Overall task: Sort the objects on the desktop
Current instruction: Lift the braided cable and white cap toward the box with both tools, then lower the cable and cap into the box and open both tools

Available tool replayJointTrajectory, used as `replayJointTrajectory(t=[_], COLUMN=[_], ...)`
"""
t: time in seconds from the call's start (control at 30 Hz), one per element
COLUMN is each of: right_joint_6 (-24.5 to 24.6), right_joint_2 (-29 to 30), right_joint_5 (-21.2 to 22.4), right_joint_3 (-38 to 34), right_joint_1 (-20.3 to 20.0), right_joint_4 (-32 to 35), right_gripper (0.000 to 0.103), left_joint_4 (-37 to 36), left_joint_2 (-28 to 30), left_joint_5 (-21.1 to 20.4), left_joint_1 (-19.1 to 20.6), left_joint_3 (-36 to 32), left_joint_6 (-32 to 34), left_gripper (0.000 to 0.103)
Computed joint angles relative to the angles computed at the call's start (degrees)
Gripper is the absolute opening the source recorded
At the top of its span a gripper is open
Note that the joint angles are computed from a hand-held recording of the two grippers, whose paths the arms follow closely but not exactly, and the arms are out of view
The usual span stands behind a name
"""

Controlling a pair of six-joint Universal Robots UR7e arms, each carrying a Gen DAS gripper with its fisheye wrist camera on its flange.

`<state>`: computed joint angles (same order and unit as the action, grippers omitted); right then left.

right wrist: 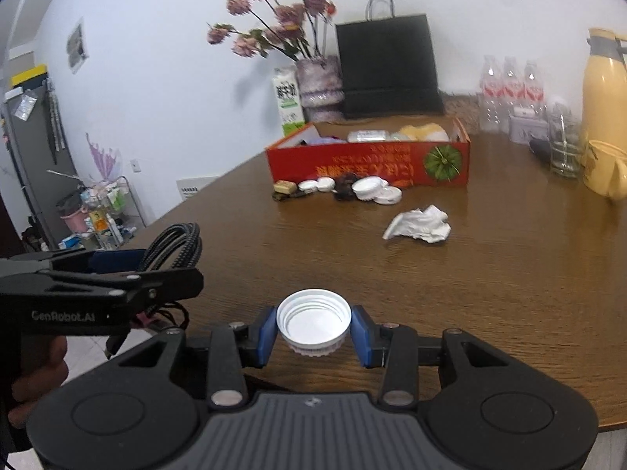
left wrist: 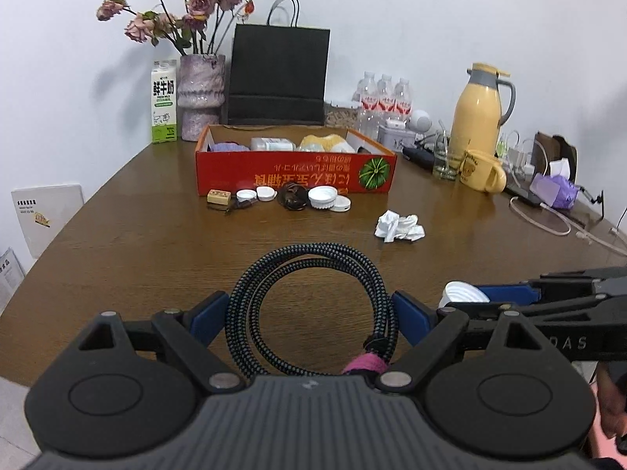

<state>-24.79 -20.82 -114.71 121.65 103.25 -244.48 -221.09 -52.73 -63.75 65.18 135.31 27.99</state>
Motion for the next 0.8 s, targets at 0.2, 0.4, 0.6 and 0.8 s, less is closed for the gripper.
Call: replayJointTrajectory(t=[0.2,0.4,0.6,0.8], right_joint_6=[-4.61,-11.87,-8.8,-0.18], right_joint_2=[-2.28,-5.07,-4.47,3.7], right_joint_5=[-0.27,3.27,5.54,1.88], right_joint_3=[-5.1,-15.58,-34.71,-60.86], right_joint_1=[-0.92,-0.65,-1.9,-3.92], right_joint_4=[4.56,11.53,31.36,58.27], right_gripper=[0.039,0.039,0.04,0.04], left_joint_4=[3.22,12.75,35.61,58.12], left_joint_2=[1.45,4.54,12.03,23.35], left_joint_5=[-0.08,-3.97,-3.4,-0.69], left_joint_1=[1.33,3.47,5.59,7.3], left_joint_3=[-7.79,-24.25,-48.19,-73.22], left_joint_6=[4.62,13.86,11.5,7.49], left_gripper=[0.09,0.091,0.091,0.091])
